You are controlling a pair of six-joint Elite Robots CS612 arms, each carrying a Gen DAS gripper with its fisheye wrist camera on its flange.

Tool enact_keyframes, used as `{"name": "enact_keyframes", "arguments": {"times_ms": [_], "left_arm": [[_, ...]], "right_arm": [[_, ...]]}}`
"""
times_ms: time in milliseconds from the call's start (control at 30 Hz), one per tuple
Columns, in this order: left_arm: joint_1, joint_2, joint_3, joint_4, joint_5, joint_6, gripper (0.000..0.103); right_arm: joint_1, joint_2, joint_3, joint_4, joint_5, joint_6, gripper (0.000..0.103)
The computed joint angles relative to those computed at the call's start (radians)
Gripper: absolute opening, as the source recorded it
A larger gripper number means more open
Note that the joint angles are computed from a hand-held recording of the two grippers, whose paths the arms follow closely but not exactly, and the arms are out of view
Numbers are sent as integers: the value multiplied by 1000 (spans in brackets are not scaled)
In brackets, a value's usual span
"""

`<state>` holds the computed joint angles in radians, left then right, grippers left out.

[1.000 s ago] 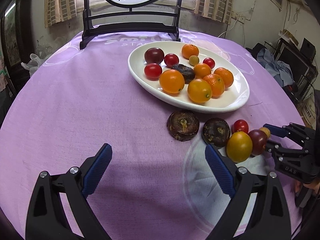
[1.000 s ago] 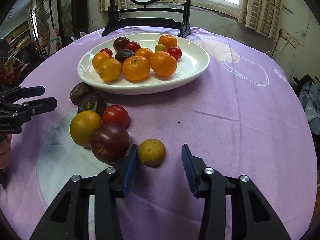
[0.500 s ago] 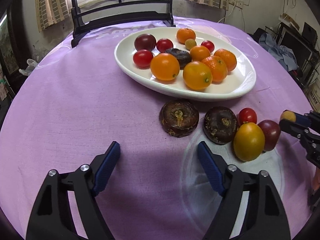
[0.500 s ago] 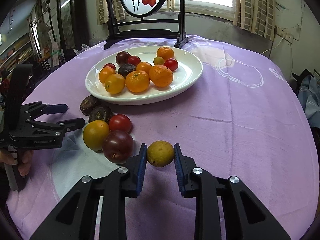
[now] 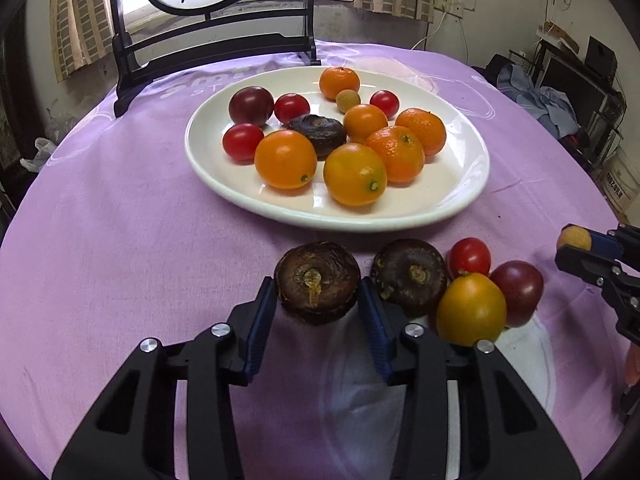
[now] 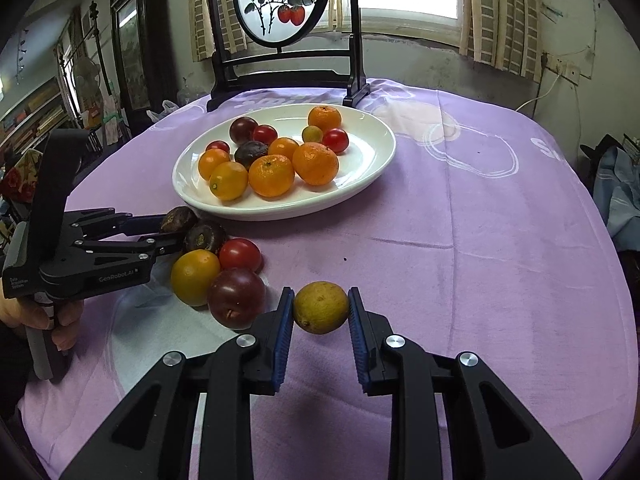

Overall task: Organize fruits
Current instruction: 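Grasp a yellow-green fruit with the right gripper while the left grasps a dark brown fruit, then carry both fruits over the white plate and open both grippers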

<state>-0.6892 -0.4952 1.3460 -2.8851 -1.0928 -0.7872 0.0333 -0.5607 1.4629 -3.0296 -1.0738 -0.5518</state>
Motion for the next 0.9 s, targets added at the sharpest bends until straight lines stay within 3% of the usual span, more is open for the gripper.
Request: {"name": "enact_keyframes", "arguments": {"times_ms": [233, 400, 700, 900], "left_arm": [[-20, -48, 64, -87, 39, 24, 42], [-18, -64, 53, -110, 80, 67, 42], [22, -34, -34, -55, 82, 41, 42], [61, -3, -103, 52, 40, -28, 42]], "right_arm": [[-1, -7, 7, -36, 28, 33, 27], [14, -14, -4, -70, 45, 19, 27], [62, 25, -121, -20, 60, 15, 27], [98, 82, -227, 51, 6, 36, 27]]}}
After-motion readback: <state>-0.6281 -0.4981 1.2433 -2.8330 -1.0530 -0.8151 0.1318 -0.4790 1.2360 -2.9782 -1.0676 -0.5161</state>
